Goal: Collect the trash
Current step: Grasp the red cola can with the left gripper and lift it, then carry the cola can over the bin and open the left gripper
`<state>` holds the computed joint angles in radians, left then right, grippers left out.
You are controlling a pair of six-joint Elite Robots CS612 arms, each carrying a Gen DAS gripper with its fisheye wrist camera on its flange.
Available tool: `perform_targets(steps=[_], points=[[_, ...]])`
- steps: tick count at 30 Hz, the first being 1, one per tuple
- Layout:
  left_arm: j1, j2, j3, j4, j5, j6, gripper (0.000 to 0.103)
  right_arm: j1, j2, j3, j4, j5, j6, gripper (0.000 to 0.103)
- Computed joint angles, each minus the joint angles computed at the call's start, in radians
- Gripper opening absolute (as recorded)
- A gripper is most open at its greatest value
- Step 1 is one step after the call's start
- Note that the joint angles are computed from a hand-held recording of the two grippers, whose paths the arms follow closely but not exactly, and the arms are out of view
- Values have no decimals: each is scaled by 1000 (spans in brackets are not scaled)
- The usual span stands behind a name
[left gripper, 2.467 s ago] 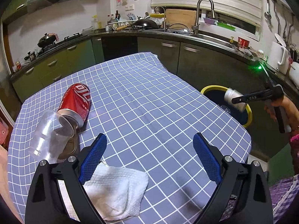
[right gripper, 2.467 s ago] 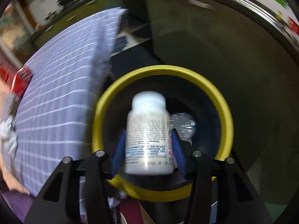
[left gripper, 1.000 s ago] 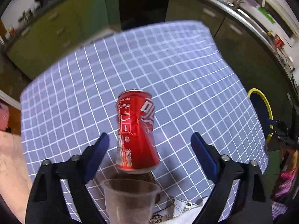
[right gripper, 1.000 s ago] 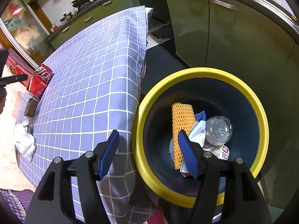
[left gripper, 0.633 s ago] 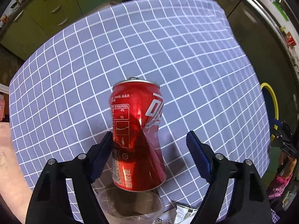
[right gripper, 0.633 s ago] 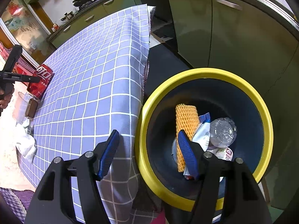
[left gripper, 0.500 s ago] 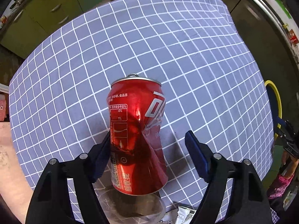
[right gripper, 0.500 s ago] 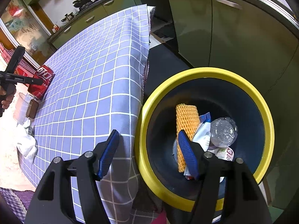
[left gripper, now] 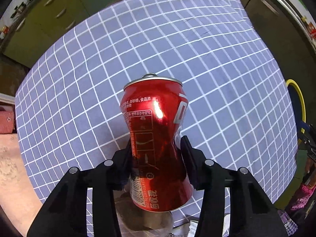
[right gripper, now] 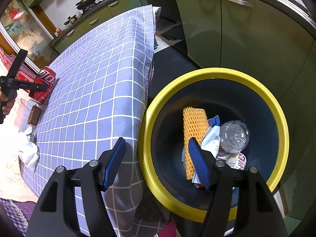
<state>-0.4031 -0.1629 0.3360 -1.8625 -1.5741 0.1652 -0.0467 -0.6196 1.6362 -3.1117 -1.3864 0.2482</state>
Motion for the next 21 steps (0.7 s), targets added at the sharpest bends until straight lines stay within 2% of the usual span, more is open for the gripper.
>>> perform_targets(steps=[6, 12, 15, 21], points=[[-20, -117, 207, -164, -2, 37, 46, -1, -3, 6, -15, -2, 2, 63], [-53, -224, 408, -328, -4, 116, 46, -6, -16, 30, -38, -18, 8, 63], [-68, -251, 462, -368, -28, 152, 46, -10, -24, 51, -59, -28, 19, 63], [-127, -309, 571, -433, -107, 251, 46, -24, -44, 108, -116, -51, 46, 63]])
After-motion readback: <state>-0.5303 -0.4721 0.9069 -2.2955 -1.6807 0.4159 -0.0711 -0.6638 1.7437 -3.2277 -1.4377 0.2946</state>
